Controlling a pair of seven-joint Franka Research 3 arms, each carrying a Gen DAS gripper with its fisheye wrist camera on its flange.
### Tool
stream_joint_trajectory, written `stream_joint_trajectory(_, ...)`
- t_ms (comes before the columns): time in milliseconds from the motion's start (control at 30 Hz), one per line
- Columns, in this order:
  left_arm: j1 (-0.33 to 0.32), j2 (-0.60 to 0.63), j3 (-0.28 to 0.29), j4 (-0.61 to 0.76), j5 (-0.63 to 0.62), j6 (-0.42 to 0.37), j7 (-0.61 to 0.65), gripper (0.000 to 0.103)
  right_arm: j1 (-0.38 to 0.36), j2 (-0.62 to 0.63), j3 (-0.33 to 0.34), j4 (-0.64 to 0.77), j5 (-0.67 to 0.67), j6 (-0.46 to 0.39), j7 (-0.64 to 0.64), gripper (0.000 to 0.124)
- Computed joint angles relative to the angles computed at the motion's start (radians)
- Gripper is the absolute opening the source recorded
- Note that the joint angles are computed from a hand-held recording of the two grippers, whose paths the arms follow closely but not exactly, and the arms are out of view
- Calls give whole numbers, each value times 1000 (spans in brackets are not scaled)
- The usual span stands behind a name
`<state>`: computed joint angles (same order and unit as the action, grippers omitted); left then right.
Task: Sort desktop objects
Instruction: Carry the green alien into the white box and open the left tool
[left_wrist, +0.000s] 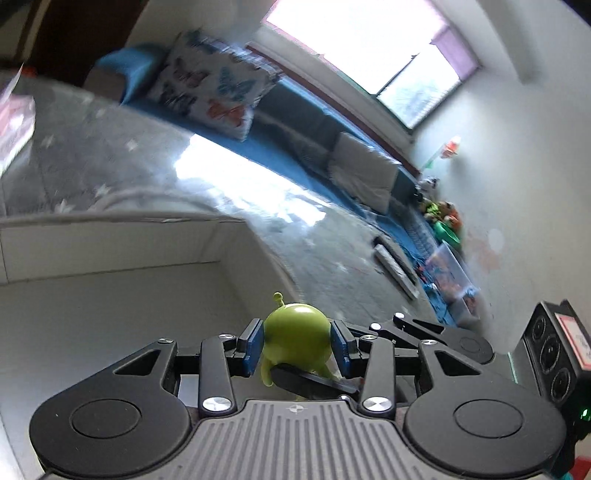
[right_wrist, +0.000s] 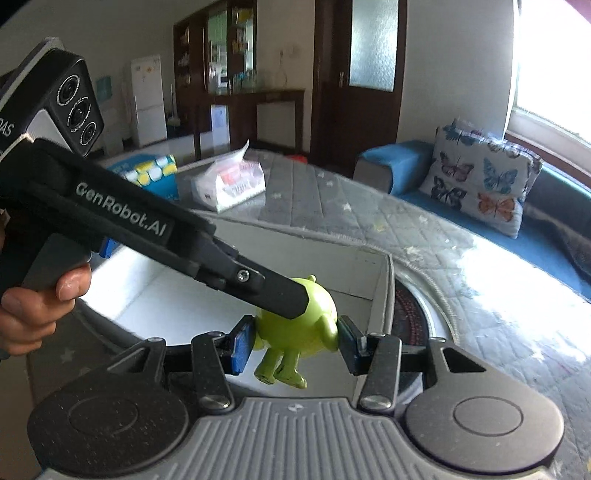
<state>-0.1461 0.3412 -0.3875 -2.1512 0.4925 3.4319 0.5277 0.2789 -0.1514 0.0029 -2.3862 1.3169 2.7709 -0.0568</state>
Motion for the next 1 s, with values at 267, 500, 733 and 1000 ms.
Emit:
stream_joint_trajectory(267,208,156,-171,89,73,-56,-46,41,0,156,53,89,-215,64,158,48)
stream_joint_trajectory(500,248,196,-223,105,28,-103,11,41,-2,222,86,103,-334,136,241,49)
stream_joint_trajectory(733,186,151,-169,76,-39,-75,34,41,-19,203,100,91,-270,141,190,50)
stream_joint_trajectory(1000,-103,-31,97,-52,-152,8,65,41,-15,57,41,-3,-30,97,-22,51)
